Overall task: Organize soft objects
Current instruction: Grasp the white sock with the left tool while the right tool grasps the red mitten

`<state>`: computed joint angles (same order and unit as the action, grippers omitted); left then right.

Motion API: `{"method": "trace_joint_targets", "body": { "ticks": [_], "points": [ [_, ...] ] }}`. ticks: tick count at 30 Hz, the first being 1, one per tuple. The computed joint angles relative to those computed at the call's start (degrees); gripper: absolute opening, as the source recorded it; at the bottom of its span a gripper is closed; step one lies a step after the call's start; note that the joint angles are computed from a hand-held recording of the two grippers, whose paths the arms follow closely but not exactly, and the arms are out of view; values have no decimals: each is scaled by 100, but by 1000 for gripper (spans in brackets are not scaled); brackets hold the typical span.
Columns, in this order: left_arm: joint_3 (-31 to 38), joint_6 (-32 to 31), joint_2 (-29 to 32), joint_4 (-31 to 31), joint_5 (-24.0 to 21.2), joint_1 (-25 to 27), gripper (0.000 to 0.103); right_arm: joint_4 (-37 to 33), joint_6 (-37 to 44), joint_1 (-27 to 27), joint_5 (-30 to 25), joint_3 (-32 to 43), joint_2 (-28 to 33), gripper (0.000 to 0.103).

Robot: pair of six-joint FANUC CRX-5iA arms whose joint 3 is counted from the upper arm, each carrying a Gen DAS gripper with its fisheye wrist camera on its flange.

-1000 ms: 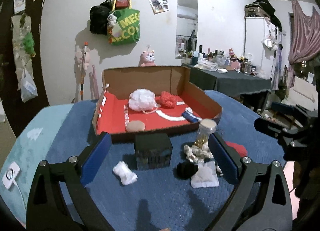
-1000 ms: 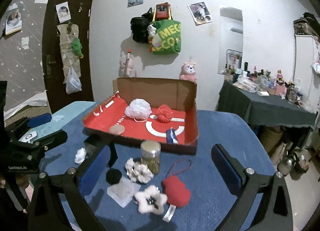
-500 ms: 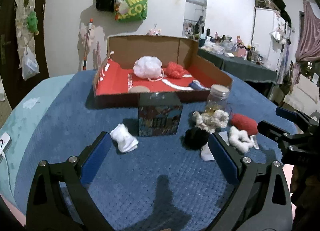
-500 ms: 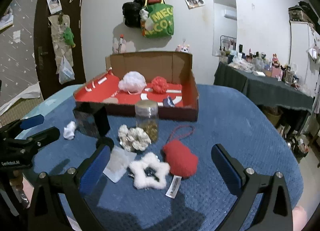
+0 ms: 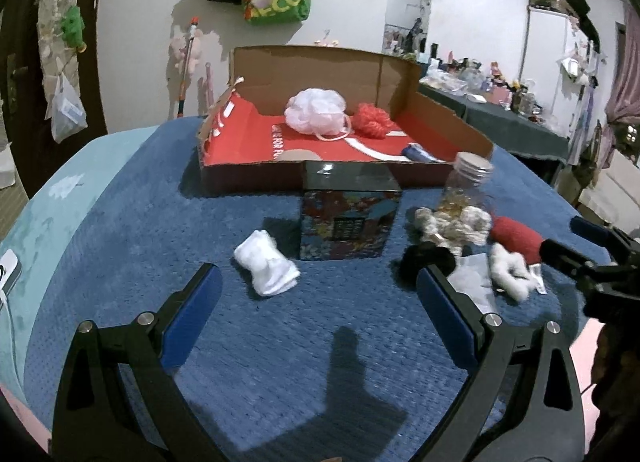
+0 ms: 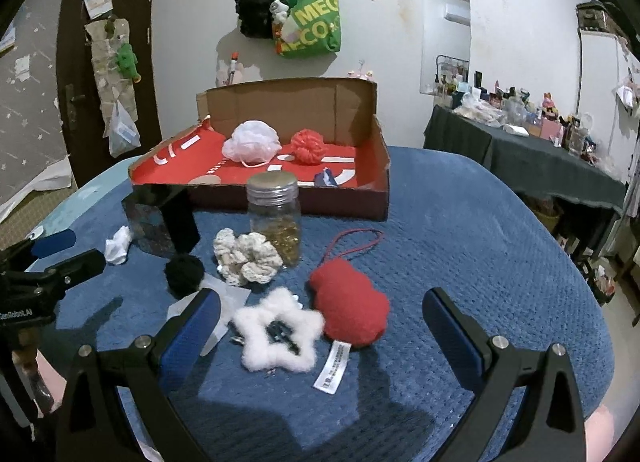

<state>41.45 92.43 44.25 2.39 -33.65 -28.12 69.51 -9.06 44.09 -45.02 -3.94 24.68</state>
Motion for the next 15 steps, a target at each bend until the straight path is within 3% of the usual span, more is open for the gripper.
{"method": "trace_joint_targets", "body": {
  "ticks": [9,15],
  "points": [
    [1301,228,780,-98,-1012,132,99,-593,355,-239,153,107,18,103],
    [2786,275,1577,-234,-2044,187,99,-1100,804,-372,379,222,76,100]
  ]
}}
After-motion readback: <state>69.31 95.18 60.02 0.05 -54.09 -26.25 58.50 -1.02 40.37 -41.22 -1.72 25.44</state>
